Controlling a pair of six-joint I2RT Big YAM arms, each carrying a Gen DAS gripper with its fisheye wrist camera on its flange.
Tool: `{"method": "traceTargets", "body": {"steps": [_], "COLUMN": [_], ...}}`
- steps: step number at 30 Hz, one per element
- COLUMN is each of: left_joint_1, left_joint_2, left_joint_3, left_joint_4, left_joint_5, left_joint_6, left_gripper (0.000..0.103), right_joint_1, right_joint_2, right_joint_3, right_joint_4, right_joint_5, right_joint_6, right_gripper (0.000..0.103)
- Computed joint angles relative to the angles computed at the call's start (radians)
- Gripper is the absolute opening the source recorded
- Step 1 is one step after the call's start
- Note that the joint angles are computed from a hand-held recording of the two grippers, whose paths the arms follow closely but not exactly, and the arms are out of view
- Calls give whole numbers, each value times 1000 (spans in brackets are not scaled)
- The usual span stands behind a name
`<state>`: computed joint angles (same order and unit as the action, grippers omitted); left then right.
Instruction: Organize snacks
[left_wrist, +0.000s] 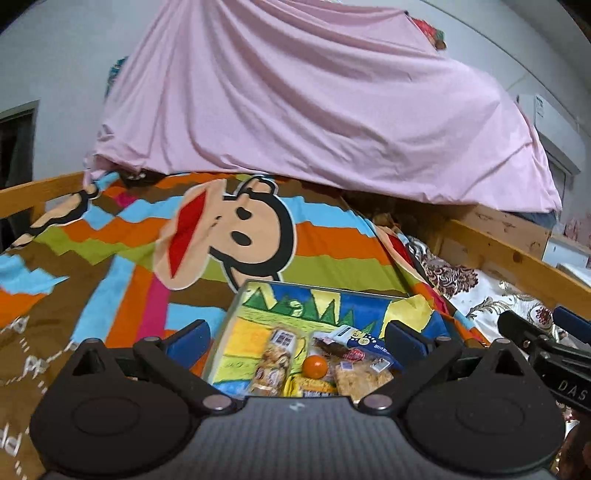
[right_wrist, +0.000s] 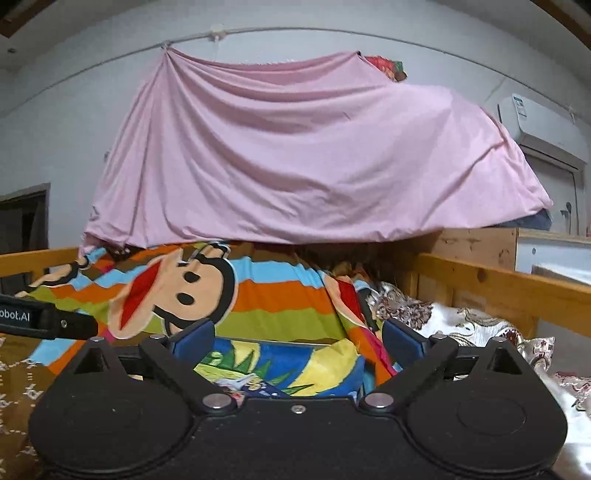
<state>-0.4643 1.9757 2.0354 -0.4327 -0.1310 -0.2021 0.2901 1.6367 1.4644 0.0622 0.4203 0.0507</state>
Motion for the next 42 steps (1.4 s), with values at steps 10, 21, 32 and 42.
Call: {"method": "traceTargets", "body": {"steps": [10,21,32,42], "left_joint_1": [0,-1,4,17], "left_joint_2": [-214,-370,-451,-459], "left_joint_3": [-329,-567,-677,-718], "left_joint_4": [127,196,217,239], "left_joint_5": [-66,-119,-125,-107], "left_joint_6": [-41,-95,-89,-32], "left_gripper": [103,103,103,103], "right_joint_1": [64,180,272,284], "right_joint_2": [-133,-240,-284,-253], "right_joint_3": [-137,-244,-301,-270], "right_joint_4": [54,-74,-109,-210], "right_joint_5": [3,131,253,238], "right_joint_6": [26,137,150,164], "right_gripper": [102,102,102,102]}}
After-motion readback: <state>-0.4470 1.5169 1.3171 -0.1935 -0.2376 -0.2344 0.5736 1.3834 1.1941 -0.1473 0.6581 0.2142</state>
